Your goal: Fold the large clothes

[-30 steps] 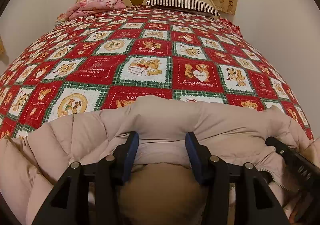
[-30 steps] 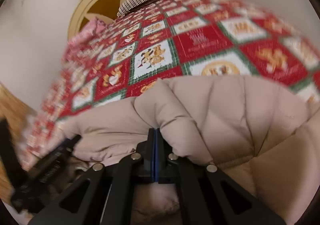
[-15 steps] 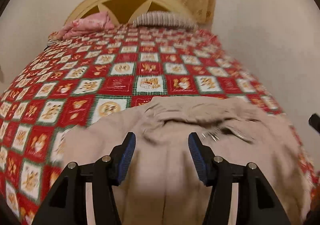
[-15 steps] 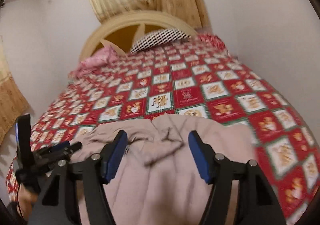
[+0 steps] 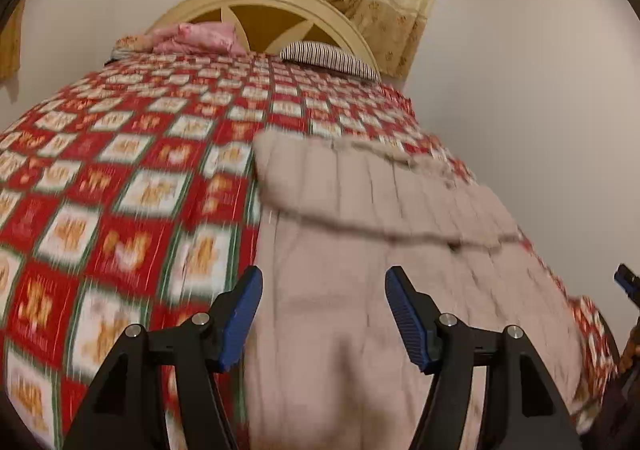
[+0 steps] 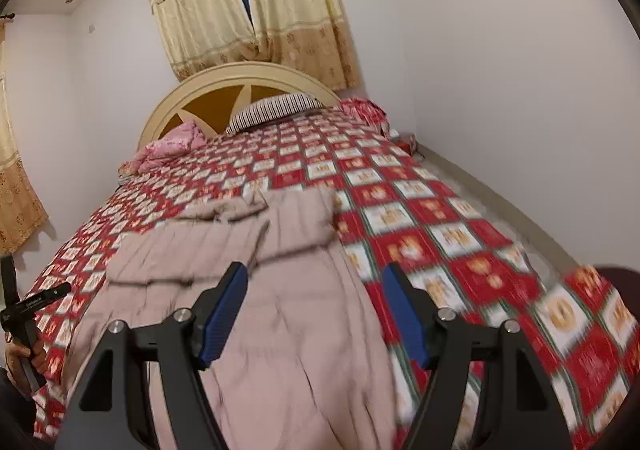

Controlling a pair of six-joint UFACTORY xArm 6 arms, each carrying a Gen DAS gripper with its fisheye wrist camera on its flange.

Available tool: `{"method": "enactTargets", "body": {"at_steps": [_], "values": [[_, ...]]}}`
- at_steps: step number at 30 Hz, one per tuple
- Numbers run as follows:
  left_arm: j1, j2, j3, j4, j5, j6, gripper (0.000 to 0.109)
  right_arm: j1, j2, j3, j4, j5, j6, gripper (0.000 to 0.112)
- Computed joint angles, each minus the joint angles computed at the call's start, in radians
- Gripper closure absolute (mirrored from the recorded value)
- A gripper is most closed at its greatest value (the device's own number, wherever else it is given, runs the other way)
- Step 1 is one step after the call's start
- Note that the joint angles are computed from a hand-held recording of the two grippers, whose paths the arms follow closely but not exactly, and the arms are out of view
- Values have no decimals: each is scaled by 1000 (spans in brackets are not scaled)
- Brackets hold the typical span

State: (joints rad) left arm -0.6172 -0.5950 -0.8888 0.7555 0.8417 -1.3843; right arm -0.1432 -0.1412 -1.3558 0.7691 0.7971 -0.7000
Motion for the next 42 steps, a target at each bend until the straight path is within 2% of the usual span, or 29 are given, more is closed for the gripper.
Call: {"method": "enactTargets", "body": {"at_steps": [3, 6, 8, 10, 13, 19, 24, 29, 34, 36, 39, 40, 42], "values": [[-91, -48, 44, 36, 72, -71, 44, -59, -40, 16, 12, 96, -31, 40], [-155, -116, 129, 34, 49, -162, 43, -98, -75, 31, 7, 182, -98, 40], [-179, -125, 152, 11, 38, -173, 42, -108, -110, 75, -14, 212, -129, 40], [-218, -128, 166, 13, 68, -204, 42, -111, -116, 107, -27, 226, -137, 40], [-249, -138, 182, 33, 82, -244, 42, -123, -127, 168, -55, 219, -113, 40], [-248, -168, 229, 10, 58, -273, 42, -106, -110, 229, -83, 206, -61, 40], [-232, -214, 288, 14, -19, -335, 41, -69, -114, 284, -117, 135, -36, 40], [-255, -245, 329, 28, -80, -385, 34, -69, -100, 267, -150, 227, -48, 37], [-272, -260, 329, -11, -75, -322, 34, -113, -78, 228, -155, 362, -94, 49], [-272, -286, 355, -24, -107, -313, 34, -123, -71, 219, -160, 395, -107, 54], [-245, -298, 385, -31, -181, -335, 34, -132, -64, 222, -143, 401, -114, 53], [-243, -296, 391, -46, -209, -316, 34, -129, -63, 221, -145, 397, -114, 53], [-262, -272, 372, -102, -198, -221, 34, -124, -65, 222, -154, 396, -112, 52]]}}
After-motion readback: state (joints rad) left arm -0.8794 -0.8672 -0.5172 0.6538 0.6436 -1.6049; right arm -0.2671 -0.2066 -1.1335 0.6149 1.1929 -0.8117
